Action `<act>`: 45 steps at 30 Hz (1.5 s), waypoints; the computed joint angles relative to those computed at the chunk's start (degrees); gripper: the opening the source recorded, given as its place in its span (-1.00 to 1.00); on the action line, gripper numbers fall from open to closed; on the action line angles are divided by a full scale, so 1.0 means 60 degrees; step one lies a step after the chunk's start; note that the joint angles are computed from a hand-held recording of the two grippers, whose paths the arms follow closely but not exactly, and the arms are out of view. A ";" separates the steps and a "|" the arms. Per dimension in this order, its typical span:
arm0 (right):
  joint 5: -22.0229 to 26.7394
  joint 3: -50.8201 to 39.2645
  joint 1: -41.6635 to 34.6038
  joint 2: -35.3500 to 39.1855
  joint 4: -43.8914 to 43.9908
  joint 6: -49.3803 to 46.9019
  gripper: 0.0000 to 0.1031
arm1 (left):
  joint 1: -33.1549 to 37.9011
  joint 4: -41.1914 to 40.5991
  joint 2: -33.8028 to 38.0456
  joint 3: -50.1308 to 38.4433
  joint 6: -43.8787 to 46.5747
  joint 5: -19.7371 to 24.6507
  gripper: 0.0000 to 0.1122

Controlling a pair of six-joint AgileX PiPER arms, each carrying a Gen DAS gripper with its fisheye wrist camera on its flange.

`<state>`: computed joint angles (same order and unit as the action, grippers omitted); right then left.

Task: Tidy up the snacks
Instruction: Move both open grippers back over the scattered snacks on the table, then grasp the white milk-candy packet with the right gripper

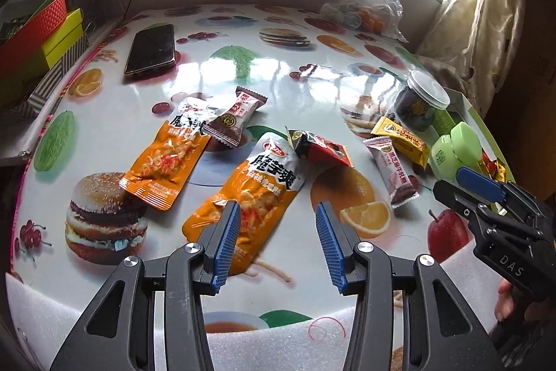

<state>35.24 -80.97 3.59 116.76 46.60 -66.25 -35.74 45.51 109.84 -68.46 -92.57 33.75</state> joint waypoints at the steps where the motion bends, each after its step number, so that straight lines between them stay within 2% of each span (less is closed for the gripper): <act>1: 0.0004 -0.0107 0.0075 0.0096 -0.0115 0.0162 -0.04 | 0.0083 -0.0089 0.0014 0.0031 0.0075 -0.0030 -0.17; 6: -0.0076 -0.0517 0.0419 0.0514 -0.0704 0.0744 -0.04 | 0.0393 -0.0150 0.0079 0.0150 0.0281 -0.0198 -0.17; 11: -0.0070 -0.0973 0.0653 0.0916 -0.1258 0.1359 -0.04 | 0.0791 -0.0798 0.0373 -0.0110 0.1458 -0.0539 -0.06; 16: 0.0013 -0.1442 0.0878 0.1322 -0.1825 0.1815 -0.04 | 0.0990 -0.1062 0.0575 -0.0365 0.2133 -0.0637 -0.04; 26: 0.0021 -0.2059 0.1069 0.1784 -0.2363 0.2323 -0.04 | 0.1079 -0.1531 0.1024 -0.1027 0.3545 -0.0272 0.05; 33: -0.0272 -0.1952 0.1193 0.1754 -0.2562 0.2363 -0.04 | 0.0933 -0.1295 0.1307 -0.1403 0.3772 0.0240 0.10; 42: -0.0434 -0.1785 0.1168 0.1697 -0.2368 0.2203 -0.07 | 0.0796 -0.1063 0.1327 -0.1397 0.3546 0.0372 0.09; 45: -0.0458 -0.1735 0.1133 0.1657 -0.2342 0.2206 -0.16 | 0.0753 -0.0976 0.1311 -0.1375 0.3453 0.0359 -0.01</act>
